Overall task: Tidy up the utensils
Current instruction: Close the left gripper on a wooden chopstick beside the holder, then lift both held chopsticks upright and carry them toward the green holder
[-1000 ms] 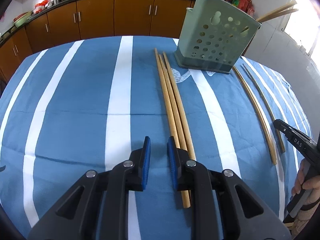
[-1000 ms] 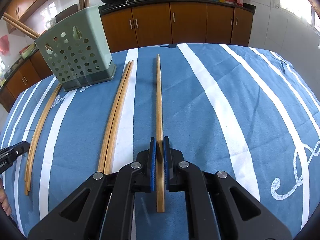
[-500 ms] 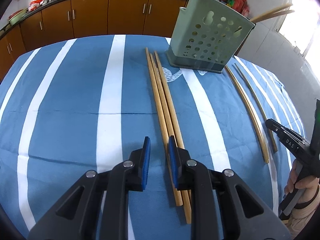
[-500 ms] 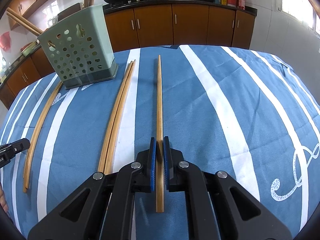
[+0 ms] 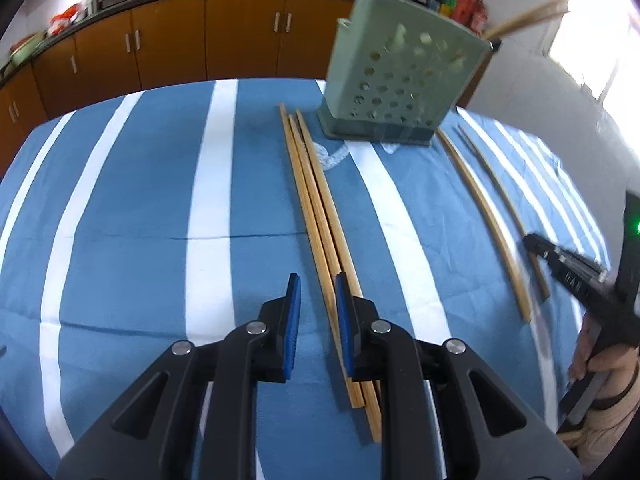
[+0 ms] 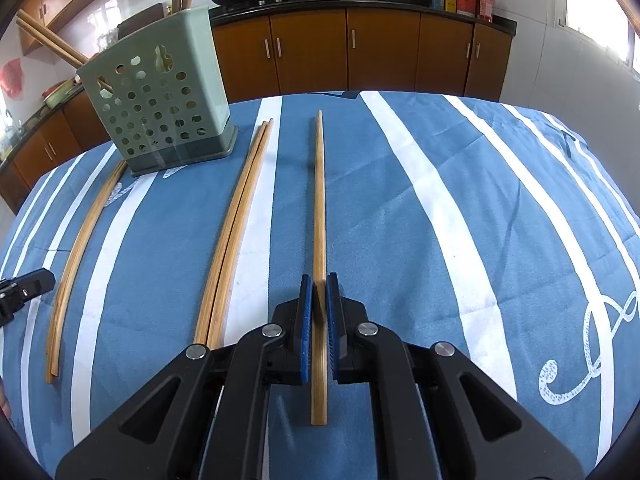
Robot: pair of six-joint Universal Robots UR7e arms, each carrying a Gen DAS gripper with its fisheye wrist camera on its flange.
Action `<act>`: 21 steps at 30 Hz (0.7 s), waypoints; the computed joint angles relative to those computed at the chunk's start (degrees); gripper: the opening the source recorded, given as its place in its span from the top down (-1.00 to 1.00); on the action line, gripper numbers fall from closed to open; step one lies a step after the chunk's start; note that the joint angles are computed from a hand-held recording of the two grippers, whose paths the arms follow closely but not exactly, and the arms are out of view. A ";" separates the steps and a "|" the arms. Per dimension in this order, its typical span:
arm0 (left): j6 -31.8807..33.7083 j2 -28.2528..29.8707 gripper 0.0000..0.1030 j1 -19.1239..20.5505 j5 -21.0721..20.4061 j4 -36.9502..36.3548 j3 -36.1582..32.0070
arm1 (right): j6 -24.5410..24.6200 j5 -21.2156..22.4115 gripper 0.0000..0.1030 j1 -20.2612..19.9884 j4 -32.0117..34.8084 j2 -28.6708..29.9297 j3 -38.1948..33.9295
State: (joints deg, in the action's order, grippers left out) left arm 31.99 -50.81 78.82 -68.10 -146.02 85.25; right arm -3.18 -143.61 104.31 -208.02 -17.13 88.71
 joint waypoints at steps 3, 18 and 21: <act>0.68 0.50 0.63 -0.51 2.39 -1.18 0.36 | 0.02 -0.04 0.85 0.02 0.02 0.04 -0.04; -2.54 2.81 0.85 0.72 6.58 -4.58 -3.83 | -0.49 0.16 0.85 -0.42 -1.75 -0.38 0.69; -2.40 2.77 0.84 2.08 6.18 -4.33 -5.88 | 1.33 0.76 0.85 -1.25 -3.44 -1.57 2.46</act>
